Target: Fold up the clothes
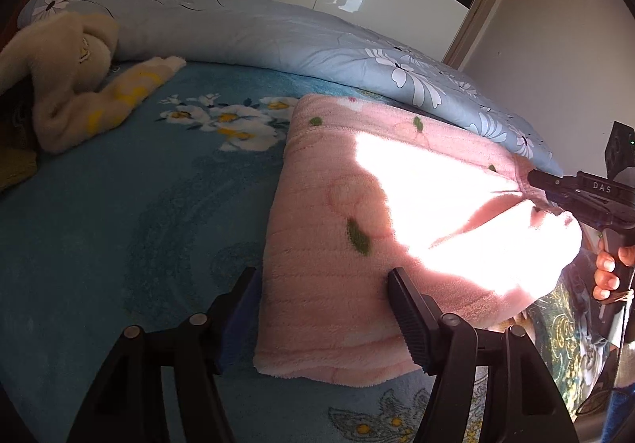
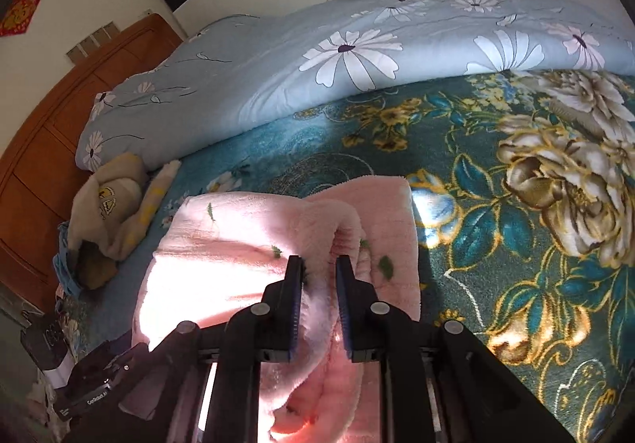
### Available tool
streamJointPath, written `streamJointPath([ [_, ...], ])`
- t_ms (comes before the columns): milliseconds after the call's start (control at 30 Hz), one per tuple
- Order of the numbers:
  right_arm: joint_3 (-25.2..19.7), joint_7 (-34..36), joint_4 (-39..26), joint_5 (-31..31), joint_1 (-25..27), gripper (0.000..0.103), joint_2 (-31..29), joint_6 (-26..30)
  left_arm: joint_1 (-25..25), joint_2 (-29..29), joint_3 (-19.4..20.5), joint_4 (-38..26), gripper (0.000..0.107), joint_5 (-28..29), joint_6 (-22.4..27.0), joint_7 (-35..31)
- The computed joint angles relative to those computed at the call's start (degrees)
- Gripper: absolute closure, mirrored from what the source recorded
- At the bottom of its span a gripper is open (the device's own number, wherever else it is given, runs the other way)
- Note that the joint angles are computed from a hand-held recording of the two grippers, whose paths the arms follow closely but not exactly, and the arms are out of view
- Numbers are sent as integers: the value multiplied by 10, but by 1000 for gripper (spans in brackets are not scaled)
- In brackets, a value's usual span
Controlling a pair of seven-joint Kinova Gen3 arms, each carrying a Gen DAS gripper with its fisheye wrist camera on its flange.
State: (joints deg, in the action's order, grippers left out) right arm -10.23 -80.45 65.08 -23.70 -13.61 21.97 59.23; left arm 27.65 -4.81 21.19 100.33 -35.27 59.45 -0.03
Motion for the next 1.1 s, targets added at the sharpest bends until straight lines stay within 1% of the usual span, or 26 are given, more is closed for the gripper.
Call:
streamJointPath([
  [67, -9, 26, 13, -27, 24, 49, -10, 12, -2, -4, -2, 6, 38, 3, -8, 4],
  [133, -16, 43, 22, -66, 48, 44, -7, 39, -5, -6, -3, 9, 38, 6, -14, 7],
  [267, -20, 59, 44, -132, 76, 41, 8, 67, -6, -3, 2, 1, 38, 8, -4, 7],
  [367, -14, 43, 45, -145, 74, 41, 24, 71, -3, -2, 3, -4, 38, 9, 5, 4],
  [533, -20, 21, 54, -187, 84, 41, 46, 55, -3, -2, 1, -2, 38, 15, 2, 6],
  [600, -22, 13, 47, -184, 77, 41, 50, 50, -2, -2, 1, -2, 38, 15, 3, 9],
  [633, -23, 15, 46, -183, 74, 41, 48, 45, -2, -2, 2, -3, 38, 15, 4, 8],
  [700, -26, 22, 49, -180, 70, 49, 38, 29, -1, -2, 3, -4, 38, 14, 8, 7],
  [733, -25, 25, 49, -174, 65, 64, 32, 22, 0, -3, 3, -3, 38, 14, 9, 8],
  [767, -24, 25, 46, -166, 60, 74, 27, 17, -1, -5, 2, -2, 38, 16, 7, 8],
  [867, -25, 37, 24, -144, 49, 79, 20, 23, -3, -11, 5, -2, 38, 13, 6, 10],
  [967, -36, 92, 12, -152, 60, 79, 4, 23, -5, -14, 10, -2, 38, 3, 1, 7],
  [1000, -37, 101, 6, -150, 63, 79, 0, 22, -5, -15, 10, -2, 38, 3, -3, 5],
  [1033, -28, 100, 0, -149, 60, 79, 1, 23, -7, -17, 10, 0, 38, 4, -8, 3],
  [1100, -16, 77, -15, -141, 59, 79, 11, 29, -10, -20, 11, 3, 38, 7, -18, 1],
])
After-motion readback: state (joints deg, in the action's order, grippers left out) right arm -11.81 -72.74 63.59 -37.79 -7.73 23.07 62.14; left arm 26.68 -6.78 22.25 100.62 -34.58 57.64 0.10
